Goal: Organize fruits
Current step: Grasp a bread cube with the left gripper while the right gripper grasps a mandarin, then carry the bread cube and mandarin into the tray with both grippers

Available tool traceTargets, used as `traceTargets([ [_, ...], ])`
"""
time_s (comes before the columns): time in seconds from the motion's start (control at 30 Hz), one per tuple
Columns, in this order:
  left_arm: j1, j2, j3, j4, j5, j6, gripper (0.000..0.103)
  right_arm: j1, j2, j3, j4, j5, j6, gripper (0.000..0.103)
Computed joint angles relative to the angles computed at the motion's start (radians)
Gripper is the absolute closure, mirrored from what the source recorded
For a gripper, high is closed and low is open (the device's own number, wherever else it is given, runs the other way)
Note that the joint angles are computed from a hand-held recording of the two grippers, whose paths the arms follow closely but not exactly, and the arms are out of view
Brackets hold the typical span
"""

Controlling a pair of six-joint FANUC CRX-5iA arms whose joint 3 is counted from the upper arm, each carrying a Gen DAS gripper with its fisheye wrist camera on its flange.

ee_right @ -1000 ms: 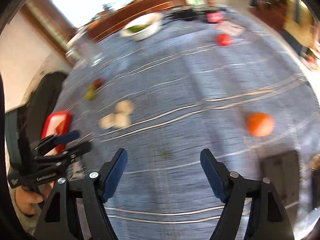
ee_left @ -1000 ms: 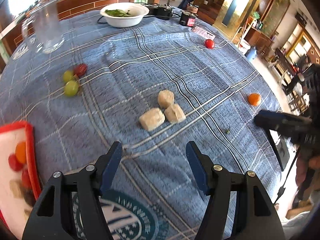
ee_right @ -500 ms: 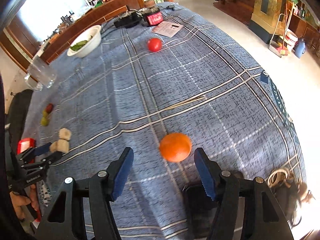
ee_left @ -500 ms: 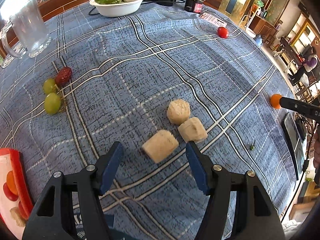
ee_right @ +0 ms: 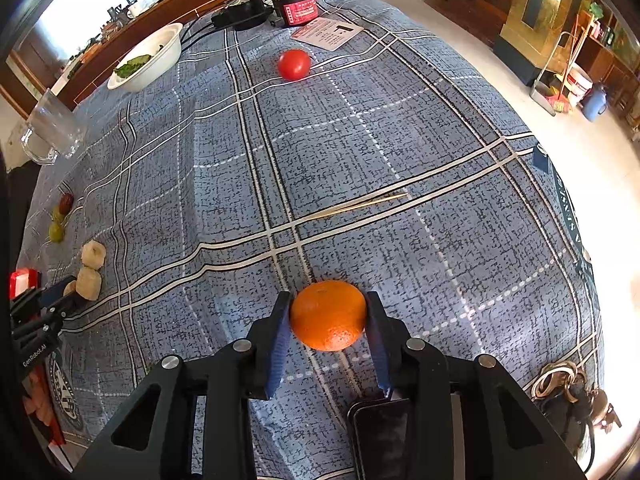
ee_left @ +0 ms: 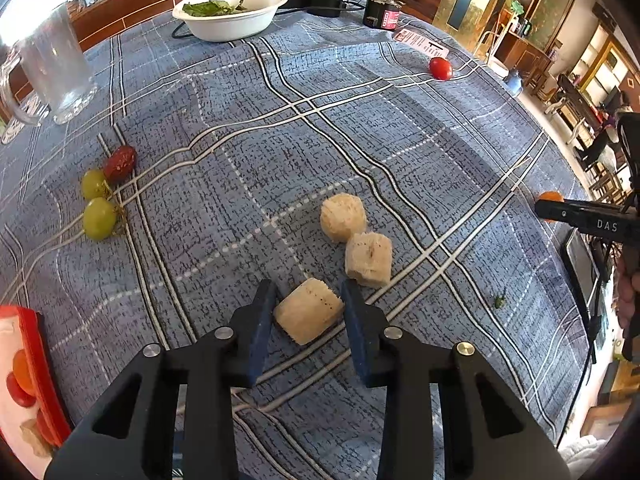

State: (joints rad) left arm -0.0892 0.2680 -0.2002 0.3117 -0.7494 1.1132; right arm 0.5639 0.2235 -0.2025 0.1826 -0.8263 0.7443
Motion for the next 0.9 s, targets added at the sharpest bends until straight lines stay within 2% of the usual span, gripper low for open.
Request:
traceTargets([
  [0.37, 0.022, -0.115, -0.126, 0.051, 0.009, 0.025, 0.072, 0.089, -0.047, 0.009, -0.081, 0.069, 0.097, 0.067],
  [0.9, 0.071, -0.286, -0.262, 0.025, -0.001, 0.072, 0.072, 0.204, -0.001, 0.095, -0.150, 0.080, 0.277, 0.067],
])
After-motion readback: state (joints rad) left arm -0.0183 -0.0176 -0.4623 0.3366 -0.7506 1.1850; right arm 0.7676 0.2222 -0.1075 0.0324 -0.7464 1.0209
